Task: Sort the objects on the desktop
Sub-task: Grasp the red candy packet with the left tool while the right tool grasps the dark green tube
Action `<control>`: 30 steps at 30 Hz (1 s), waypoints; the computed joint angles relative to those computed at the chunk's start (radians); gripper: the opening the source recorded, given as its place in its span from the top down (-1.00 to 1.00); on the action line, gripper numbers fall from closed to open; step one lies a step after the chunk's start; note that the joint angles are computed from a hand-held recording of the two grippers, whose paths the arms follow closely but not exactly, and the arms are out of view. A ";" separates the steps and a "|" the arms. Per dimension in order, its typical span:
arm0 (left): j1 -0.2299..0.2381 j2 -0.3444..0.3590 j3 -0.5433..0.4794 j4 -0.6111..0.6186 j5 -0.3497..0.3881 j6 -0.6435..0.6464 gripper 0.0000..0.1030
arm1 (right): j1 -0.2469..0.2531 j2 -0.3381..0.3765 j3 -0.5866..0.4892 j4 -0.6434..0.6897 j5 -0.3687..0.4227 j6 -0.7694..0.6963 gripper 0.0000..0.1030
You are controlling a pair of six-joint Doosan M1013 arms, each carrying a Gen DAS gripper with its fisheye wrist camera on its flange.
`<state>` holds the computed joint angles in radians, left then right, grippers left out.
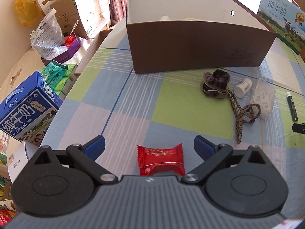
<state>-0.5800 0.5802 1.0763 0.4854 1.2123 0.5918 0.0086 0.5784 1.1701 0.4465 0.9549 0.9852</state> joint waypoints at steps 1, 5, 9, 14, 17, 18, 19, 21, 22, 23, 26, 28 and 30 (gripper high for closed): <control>0.001 0.001 0.000 -0.003 -0.002 0.003 -0.90 | 0.000 0.001 0.002 -0.009 -0.019 -0.002 0.30; 0.005 0.005 0.000 -0.003 -0.010 0.005 -0.90 | -0.004 0.012 -0.001 -0.013 -0.072 -0.014 0.38; 0.009 0.010 -0.005 -0.004 -0.010 0.010 -0.90 | -0.006 0.035 -0.029 0.015 -0.093 -0.019 0.41; 0.014 0.019 -0.015 -0.013 -0.009 0.031 -0.90 | 0.003 0.070 -0.076 0.016 -0.098 -0.024 0.42; 0.015 0.018 -0.012 -0.025 -0.018 0.041 -0.90 | 0.005 0.082 -0.090 0.021 -0.110 -0.028 0.43; 0.015 0.017 -0.009 -0.028 -0.022 0.046 -0.89 | 0.005 0.084 -0.093 0.026 -0.109 -0.036 0.44; 0.015 0.015 -0.005 -0.031 -0.027 0.050 -0.89 | 0.005 0.086 -0.094 0.029 -0.106 -0.048 0.49; 0.013 0.011 0.003 -0.037 -0.037 0.055 -0.89 | 0.004 0.085 -0.094 0.032 -0.099 -0.082 0.70; 0.013 0.008 0.009 -0.040 -0.042 0.057 -0.89 | 0.002 0.084 -0.092 0.035 -0.093 -0.096 0.72; 0.012 0.005 0.014 -0.042 -0.046 0.059 -0.89 | 0.000 0.082 -0.090 0.040 -0.087 -0.108 0.73; 0.010 -0.008 0.037 -0.050 -0.062 0.063 -0.88 | -0.006 0.071 -0.074 0.053 -0.070 -0.135 0.73; 0.007 -0.018 0.053 -0.056 -0.075 0.066 -0.88 | -0.009 0.059 -0.055 0.059 -0.063 -0.147 0.73; 0.005 -0.027 0.070 -0.064 -0.085 0.072 -0.87 | -0.012 0.045 -0.034 0.069 -0.056 -0.160 0.73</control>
<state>-0.5753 0.5531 1.1467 0.4214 1.1275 0.6634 -0.0032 0.6230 1.1362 0.5156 0.8991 0.8254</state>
